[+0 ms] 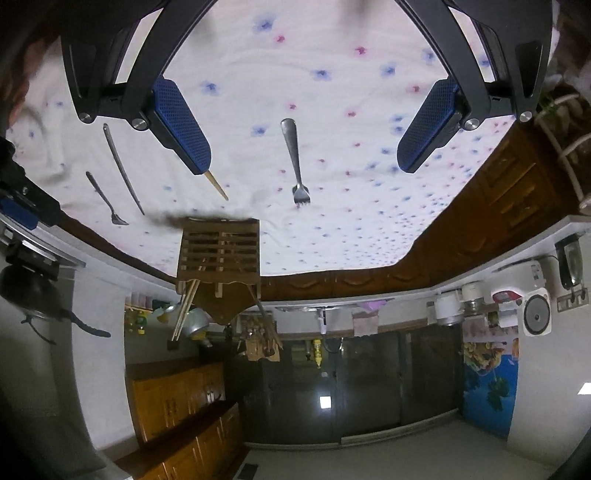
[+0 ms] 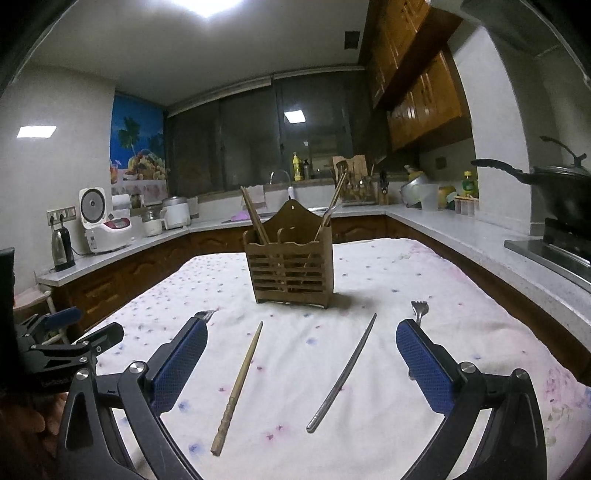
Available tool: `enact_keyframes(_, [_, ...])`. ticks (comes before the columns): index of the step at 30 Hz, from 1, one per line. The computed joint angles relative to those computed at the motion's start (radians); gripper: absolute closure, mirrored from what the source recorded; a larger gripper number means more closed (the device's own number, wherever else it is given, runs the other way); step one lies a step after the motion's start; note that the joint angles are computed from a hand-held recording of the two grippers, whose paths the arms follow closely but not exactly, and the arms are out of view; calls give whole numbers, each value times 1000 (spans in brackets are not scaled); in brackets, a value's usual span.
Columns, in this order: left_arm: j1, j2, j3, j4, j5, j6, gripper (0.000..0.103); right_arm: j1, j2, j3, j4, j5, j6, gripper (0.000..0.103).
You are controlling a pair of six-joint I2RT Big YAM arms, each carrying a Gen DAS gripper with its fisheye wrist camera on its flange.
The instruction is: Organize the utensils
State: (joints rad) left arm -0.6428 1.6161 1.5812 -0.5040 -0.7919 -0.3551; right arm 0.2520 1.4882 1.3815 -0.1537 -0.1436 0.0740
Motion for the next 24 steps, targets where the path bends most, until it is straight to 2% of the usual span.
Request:
enact_keyframes(9, [-16,-8,-13,23,-24,16,0,-1,-17,-24,8,-8,0,0])
enact_keyframes(24, [-12,-13,-9,0,-18,-13,0,-1,-19,-32,16,-5,4,0])
